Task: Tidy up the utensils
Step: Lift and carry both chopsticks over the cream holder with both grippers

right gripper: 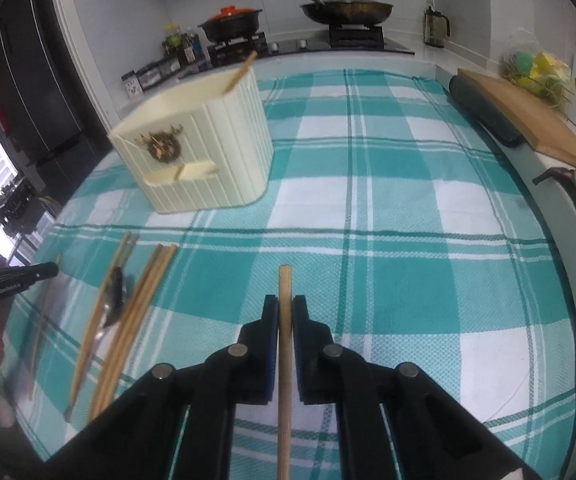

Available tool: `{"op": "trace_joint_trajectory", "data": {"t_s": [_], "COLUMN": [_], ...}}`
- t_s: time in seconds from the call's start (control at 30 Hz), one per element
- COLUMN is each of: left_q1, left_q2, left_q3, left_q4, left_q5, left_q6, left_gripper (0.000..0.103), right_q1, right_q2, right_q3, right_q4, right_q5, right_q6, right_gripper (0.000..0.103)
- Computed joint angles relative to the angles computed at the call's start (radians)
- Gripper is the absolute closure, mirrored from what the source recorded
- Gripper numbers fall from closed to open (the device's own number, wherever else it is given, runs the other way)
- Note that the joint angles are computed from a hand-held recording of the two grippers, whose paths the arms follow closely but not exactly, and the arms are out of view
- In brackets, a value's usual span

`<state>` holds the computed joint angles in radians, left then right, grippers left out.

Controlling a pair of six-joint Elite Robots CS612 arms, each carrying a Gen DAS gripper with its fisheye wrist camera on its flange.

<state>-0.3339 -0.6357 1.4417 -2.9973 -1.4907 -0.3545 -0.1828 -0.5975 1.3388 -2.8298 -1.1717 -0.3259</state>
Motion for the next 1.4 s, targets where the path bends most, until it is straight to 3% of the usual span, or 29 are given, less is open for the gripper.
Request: {"op": "trace_joint_trajectory", "data": {"t_s": [0.33, 0.57, 0.77, 1.0, 1.23, 1.4], "left_q1": [-0.02, -0.029, -0.025, -0.011, -0.014, -0.013], "left_q2": [-0.144, -0.173, -0.167, -0.123, -0.014, 0.087], "left_q3": [0.169, 0.164, 0.089, -0.075, -0.292, -0.455], "left_q4": [-0.309, -0.377, -0.342, -0.273, -0.198, -0.043], "left_q5": [-0.017, -0.024, -0.039, -0.056, -0.014, -0.017], "left_q6": [0.033, 0.059, 0.077, 0.084, 0.103, 0.098], "left_gripper": [0.099, 0.099, 0.099, 0.099, 0.099, 0.099], "right_q1": [-0.031, -0.019, 0.001, 0.038, 0.079, 0.1], "right_q2": [-0.158, -0.176, -0.134, -0.055, 0.083, 0.196], "right_q3": [0.178, 0.202, 0.12, -0.064, -0.335, -0.508], "right_q4": [-0.227, -0.418, -0.475, -0.468, -0.475, -0.402], "right_q5": [0.182, 0.203, 0.236, 0.24, 0.178, 0.11], "right_q6": [-0.002, 0.037, 0.091, 0.163, 0.251, 0.266], "right_gripper": [0.096, 0.096, 0.096, 0.096, 0.096, 0.096]}}
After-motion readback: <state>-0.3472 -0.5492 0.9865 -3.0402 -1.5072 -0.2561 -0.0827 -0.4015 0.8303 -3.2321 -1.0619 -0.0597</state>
